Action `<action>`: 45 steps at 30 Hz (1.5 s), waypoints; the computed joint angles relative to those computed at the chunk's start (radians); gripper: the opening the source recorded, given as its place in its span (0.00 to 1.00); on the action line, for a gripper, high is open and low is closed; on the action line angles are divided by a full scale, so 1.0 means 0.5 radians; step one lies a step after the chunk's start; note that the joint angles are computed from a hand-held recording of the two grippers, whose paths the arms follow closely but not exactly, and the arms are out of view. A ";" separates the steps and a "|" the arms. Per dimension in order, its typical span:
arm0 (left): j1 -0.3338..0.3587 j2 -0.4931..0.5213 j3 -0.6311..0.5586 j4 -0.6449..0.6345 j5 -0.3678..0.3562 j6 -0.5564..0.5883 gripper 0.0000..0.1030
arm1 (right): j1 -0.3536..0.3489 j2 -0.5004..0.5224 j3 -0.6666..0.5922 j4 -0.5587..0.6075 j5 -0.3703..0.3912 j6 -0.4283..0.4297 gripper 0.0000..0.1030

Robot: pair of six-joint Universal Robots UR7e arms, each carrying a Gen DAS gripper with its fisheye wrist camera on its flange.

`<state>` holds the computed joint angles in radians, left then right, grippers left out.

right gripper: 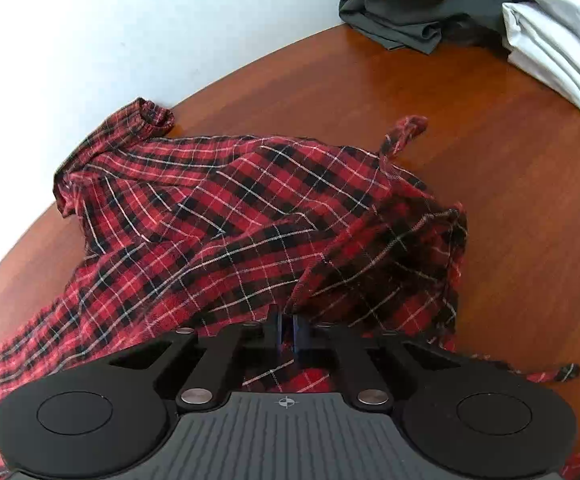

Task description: Fold clothes

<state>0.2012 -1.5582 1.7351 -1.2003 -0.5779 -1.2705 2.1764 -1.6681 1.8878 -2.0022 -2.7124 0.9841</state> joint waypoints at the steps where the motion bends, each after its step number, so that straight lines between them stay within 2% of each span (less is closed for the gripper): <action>1: -0.003 -0.006 0.003 0.009 0.000 -0.010 1.00 | 0.014 -0.002 0.003 -0.020 -0.002 -0.017 0.05; 4: -0.013 -0.014 0.011 0.023 -0.003 -0.026 1.00 | 0.090 -0.015 -0.004 -0.045 -0.014 -0.057 0.05; 7: -0.016 -0.011 0.009 0.020 -0.006 -0.022 1.00 | 0.186 -0.031 -0.044 0.057 -0.086 -0.022 0.05; 15: -0.043 -0.005 0.001 0.050 -0.020 -0.057 1.00 | 0.365 -0.085 -0.171 0.569 -0.182 0.317 0.05; 19: -0.048 -0.009 0.001 0.062 -0.022 -0.066 1.00 | 0.374 -0.094 -0.184 0.734 -0.166 0.426 0.05; 25: -0.047 -0.016 0.002 0.066 -0.022 -0.062 1.00 | 0.271 -0.098 -0.180 1.083 -0.011 0.492 0.08; 30: -0.045 -0.017 0.002 0.064 -0.021 -0.058 1.00 | 0.298 -0.132 -0.142 1.057 0.006 0.527 0.09; 38: -0.045 -0.015 0.000 0.064 -0.021 -0.060 1.00 | 0.342 -0.127 -0.154 0.947 -0.031 0.352 0.10; 41: -0.045 -0.016 0.001 0.063 -0.022 -0.058 1.00 | 0.358 -0.113 -0.169 0.976 -0.044 0.301 0.11; 45: -0.045 -0.017 0.001 0.062 -0.022 -0.057 1.00 | 0.360 -0.117 -0.191 1.078 -0.038 0.367 0.13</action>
